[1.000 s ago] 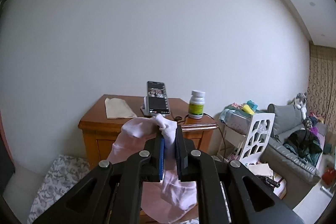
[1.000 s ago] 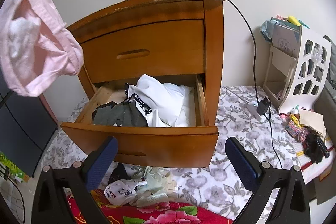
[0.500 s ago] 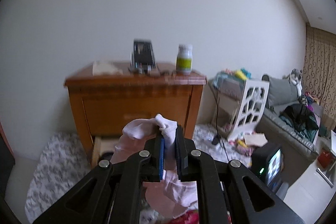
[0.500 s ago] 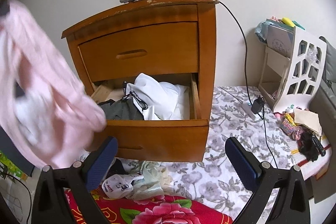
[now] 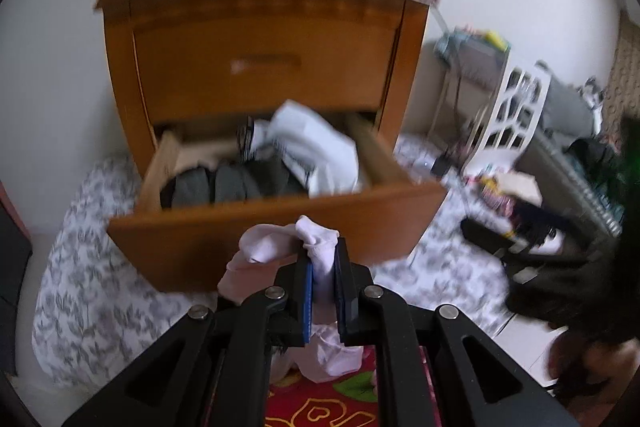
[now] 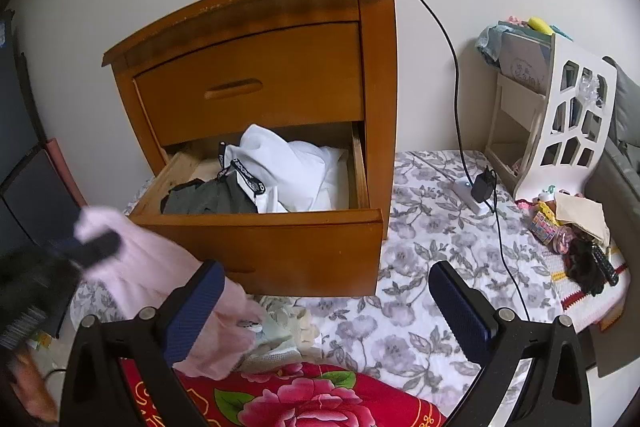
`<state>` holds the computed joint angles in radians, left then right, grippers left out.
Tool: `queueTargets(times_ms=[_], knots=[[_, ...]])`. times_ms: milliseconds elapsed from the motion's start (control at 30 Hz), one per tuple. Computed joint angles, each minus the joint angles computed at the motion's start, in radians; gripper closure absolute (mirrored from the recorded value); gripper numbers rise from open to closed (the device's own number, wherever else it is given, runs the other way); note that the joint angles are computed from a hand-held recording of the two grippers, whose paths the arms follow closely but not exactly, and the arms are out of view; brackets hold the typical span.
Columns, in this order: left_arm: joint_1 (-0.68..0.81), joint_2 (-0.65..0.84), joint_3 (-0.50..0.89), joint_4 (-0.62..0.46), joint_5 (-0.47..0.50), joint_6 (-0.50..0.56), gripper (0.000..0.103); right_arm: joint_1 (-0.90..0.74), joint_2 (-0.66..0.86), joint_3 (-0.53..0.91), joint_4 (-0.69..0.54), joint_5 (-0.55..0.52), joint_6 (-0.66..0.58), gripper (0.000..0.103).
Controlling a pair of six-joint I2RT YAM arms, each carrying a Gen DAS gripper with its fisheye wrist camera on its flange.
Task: Take underwear out of drawer
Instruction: 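Lower the pink cloth onto the bed pile, open left gripper, then withdraw the open left gripper from the pink cloth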
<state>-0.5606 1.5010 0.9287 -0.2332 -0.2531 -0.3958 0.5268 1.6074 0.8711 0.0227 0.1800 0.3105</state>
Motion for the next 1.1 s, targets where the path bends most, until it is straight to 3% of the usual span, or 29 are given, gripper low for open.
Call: queueTargets(times_ms=[400, 733, 800, 933, 1100], knots=[[0.018, 0.308, -0.038, 0.052, 0.105, -0.093, 0.093, 0.008, 0.034, 0.016, -0.007, -0.005, -0.006, 0.0], [0.045, 0.383, -0.02, 0.036, 0.134, -0.118, 0.092, 0.011, 0.059, 0.028, -0.014, -0.013, -0.007, 0.0], [0.047, 0.355, -0.019, 0.019, 0.124, -0.115, 0.09, 0.011, 0.062, 0.03, -0.016, -0.013, -0.006, 0.0], [0.046, 0.268, -0.035, 0.0, 0.094, -0.11, 0.066, 0.01, 0.065, 0.033, -0.018, -0.015, -0.006, 0.0], [0.051, 0.146, -0.038, -0.044, 0.046, -0.112, 0.059, 0.014, 0.065, 0.034, -0.02, -0.015, -0.009, 0.0]])
